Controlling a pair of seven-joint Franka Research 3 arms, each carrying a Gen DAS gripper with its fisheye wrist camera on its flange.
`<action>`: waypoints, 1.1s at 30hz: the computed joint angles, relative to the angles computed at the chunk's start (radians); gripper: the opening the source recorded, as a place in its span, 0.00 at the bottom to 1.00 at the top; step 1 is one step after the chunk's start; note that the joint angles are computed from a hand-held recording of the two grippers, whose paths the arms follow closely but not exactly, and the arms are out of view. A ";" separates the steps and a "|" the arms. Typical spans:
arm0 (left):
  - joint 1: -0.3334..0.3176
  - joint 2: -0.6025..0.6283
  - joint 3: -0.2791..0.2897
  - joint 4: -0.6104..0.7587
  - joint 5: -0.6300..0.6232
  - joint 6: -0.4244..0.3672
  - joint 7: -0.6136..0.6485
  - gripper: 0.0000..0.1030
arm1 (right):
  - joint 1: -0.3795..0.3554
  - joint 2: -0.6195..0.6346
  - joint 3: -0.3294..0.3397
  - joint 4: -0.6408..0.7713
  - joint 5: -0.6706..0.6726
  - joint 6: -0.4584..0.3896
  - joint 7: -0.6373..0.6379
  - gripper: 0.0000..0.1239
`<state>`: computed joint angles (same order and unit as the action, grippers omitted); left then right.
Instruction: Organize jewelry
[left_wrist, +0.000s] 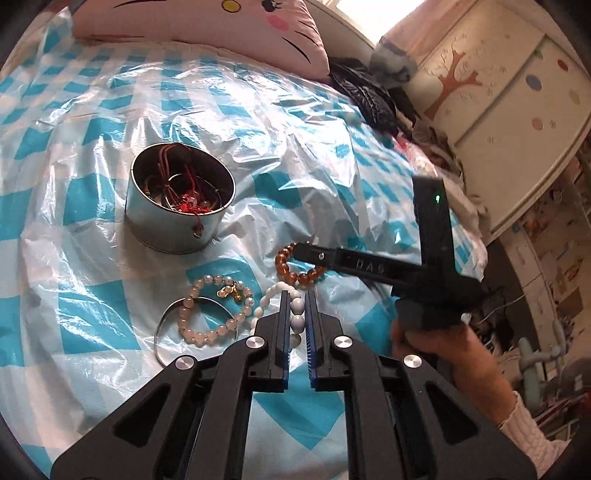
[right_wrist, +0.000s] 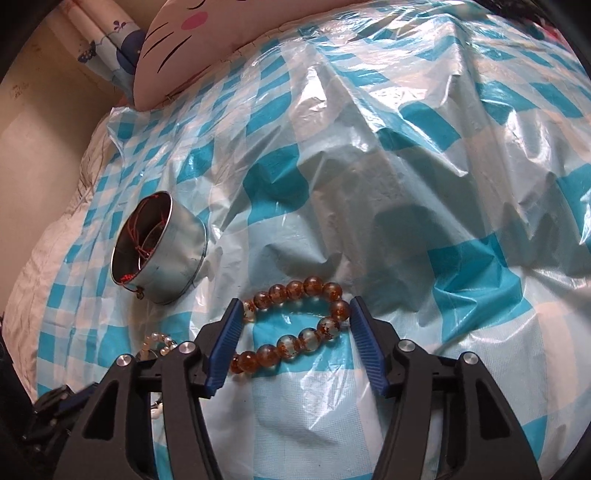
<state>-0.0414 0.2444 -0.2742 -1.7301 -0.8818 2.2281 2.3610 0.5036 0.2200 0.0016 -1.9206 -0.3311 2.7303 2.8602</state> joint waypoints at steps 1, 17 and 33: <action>0.005 0.003 0.000 0.005 -0.016 -0.003 -0.004 0.07 | -0.010 -0.001 0.009 -0.011 0.024 0.030 -0.018 0.31; -0.023 -0.006 -0.012 -0.043 0.161 0.243 -0.117 0.07 | -0.383 0.023 0.426 -0.165 0.368 0.672 -0.305 0.10; -0.025 -0.046 -0.008 -0.088 0.103 0.372 -0.088 0.07 | -0.396 0.035 0.460 -0.136 0.370 0.678 -0.373 0.11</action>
